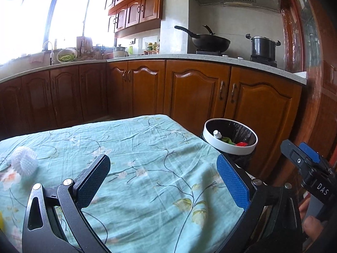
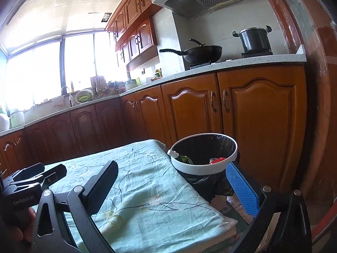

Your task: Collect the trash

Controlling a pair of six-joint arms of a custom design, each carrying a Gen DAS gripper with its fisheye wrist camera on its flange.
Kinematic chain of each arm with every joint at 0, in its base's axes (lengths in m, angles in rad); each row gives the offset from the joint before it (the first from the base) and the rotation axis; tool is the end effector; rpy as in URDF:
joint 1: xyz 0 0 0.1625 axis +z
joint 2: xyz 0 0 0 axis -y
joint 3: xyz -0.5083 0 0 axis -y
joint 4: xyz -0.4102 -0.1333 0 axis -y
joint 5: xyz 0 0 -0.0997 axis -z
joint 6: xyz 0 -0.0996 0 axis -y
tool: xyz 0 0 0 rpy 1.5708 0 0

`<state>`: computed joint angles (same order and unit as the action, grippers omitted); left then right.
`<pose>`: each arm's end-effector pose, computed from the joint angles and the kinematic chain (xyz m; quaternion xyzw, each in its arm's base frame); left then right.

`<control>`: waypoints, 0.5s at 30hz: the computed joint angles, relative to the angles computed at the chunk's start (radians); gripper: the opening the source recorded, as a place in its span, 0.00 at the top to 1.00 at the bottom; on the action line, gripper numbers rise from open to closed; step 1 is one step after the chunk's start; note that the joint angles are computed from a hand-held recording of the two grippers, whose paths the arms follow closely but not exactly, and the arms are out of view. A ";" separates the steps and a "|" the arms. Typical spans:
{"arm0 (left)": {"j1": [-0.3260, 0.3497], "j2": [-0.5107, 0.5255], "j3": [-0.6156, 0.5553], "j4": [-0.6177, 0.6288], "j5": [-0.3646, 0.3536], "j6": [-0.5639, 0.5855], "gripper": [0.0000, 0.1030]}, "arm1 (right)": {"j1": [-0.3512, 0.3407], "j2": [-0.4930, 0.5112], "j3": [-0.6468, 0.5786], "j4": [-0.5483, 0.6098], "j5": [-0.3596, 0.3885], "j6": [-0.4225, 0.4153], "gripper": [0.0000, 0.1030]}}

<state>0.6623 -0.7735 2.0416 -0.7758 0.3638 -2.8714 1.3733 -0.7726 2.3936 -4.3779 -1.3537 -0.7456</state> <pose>-0.2315 -0.4676 0.0215 0.1504 0.7493 -0.5542 0.3297 0.0593 -0.4922 0.1635 0.2814 -0.7772 0.5358 0.1724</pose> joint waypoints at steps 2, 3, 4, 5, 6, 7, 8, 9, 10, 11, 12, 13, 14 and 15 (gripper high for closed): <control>-0.006 -0.004 0.010 -0.021 -0.010 0.009 0.00 | 0.001 0.000 -0.001 0.004 -0.003 0.000 0.00; -0.007 -0.006 0.013 -0.028 -0.013 0.015 0.00 | 0.001 0.000 0.000 0.006 -0.004 0.000 0.00; -0.009 -0.004 0.013 -0.033 -0.018 0.019 0.00 | 0.000 0.000 0.000 0.008 -0.004 0.001 0.00; -0.011 -0.003 0.014 -0.037 -0.025 0.023 0.00 | 0.000 0.000 0.001 0.009 -0.003 0.001 0.00; -0.012 -0.003 0.013 -0.039 -0.031 0.026 0.00 | 0.000 0.000 0.001 0.009 -0.003 0.001 0.00; -0.013 -0.002 0.013 -0.041 -0.035 0.029 0.00 | 0.000 0.000 0.000 0.011 -0.004 0.002 0.00; -0.015 -0.001 0.013 -0.044 -0.040 0.030 0.00 | 0.000 0.001 0.002 0.013 -0.003 0.000 0.00; -0.015 -0.002 0.012 -0.043 -0.044 0.030 0.00 | 0.001 0.002 0.002 0.013 -0.004 0.000 0.00; -0.015 -0.001 0.010 -0.038 -0.047 0.026 0.00 | 0.001 0.002 0.002 0.015 -0.005 -0.001 0.00; -0.016 0.000 0.008 -0.030 -0.051 0.019 0.00 | 0.001 0.001 0.001 0.019 -0.005 -0.002 0.00; -0.015 0.001 0.006 -0.023 -0.053 0.013 0.00 | 0.001 0.000 0.001 0.023 -0.004 -0.002 0.00; -0.015 0.002 0.005 -0.022 -0.054 0.011 0.00 | 0.001 -0.001 0.001 0.025 -0.003 -0.002 0.00; -0.016 0.002 0.006 -0.026 -0.057 0.014 0.00 | 0.000 -0.001 0.001 0.025 -0.002 -0.002 0.00; -0.016 0.000 0.009 -0.034 -0.059 0.021 0.00 | -0.001 -0.001 0.002 0.024 -0.001 -0.002 0.00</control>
